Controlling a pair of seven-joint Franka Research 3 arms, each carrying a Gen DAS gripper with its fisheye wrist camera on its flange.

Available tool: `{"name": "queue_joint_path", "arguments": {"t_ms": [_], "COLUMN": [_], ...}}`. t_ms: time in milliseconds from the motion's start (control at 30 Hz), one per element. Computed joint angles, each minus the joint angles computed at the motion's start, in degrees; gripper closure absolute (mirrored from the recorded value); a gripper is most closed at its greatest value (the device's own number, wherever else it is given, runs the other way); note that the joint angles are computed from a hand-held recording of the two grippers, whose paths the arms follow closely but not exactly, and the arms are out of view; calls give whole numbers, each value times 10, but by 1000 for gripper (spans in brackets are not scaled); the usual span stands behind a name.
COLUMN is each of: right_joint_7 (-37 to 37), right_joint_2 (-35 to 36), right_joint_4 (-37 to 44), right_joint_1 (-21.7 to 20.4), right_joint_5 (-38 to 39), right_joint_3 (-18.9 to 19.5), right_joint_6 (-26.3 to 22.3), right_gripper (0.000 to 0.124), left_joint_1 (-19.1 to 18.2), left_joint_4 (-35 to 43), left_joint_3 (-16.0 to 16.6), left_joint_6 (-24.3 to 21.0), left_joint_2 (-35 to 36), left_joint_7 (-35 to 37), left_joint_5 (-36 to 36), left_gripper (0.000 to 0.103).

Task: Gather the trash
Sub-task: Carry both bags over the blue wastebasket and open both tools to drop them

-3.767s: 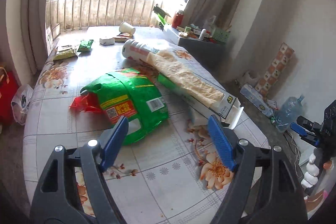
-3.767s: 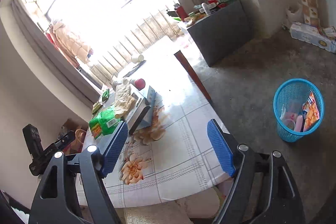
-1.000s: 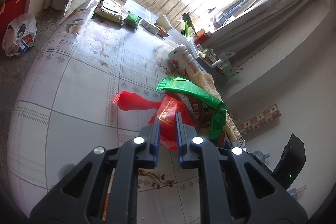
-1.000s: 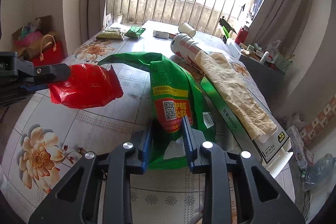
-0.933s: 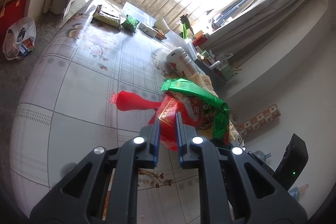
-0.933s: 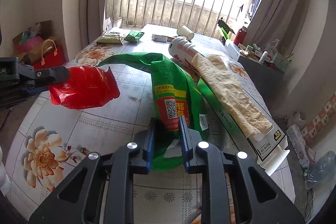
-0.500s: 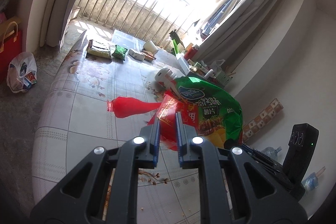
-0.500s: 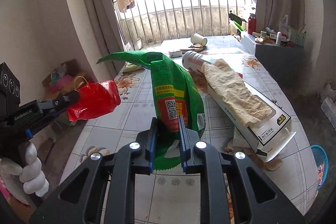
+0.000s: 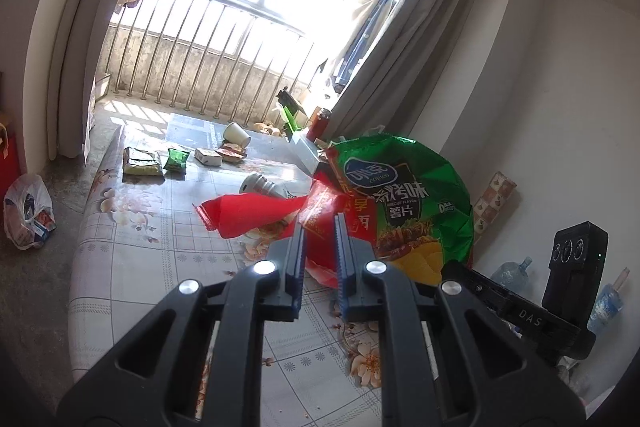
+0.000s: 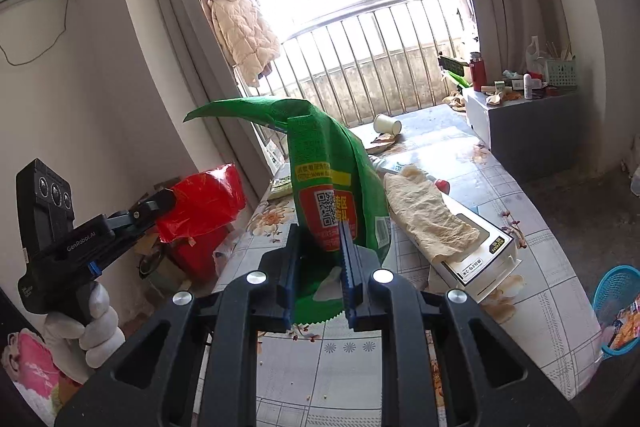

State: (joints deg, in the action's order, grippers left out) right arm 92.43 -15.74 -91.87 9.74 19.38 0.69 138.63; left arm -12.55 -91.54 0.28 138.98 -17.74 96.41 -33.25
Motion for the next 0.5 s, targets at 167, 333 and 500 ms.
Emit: {"name": "queue_joint_path", "arguments": {"t_ms": [167, 333, 500], "right_joint_7": [19, 47, 83], "right_joint_2": [-51, -99, -143], "right_joint_4": [-48, -95, -143], "right_joint_1": [-26, -63, -116], "right_joint_5": [-14, -32, -59], "right_joint_3": [-10, -22, -34], "right_joint_6": [32, 49, 55], "right_gripper": [106, 106, 105], "left_joint_1": [-17, -26, -27], "left_joint_4": [57, 144, 294], "left_joint_3": [-22, -53, -109], "left_joint_6": [-16, -45, -122], "left_joint_2": [33, 96, 205], "left_joint_7": [12, 20, 11], "left_joint_5": [0, -9, -5], "left_gripper": [91, 91, 91]}}
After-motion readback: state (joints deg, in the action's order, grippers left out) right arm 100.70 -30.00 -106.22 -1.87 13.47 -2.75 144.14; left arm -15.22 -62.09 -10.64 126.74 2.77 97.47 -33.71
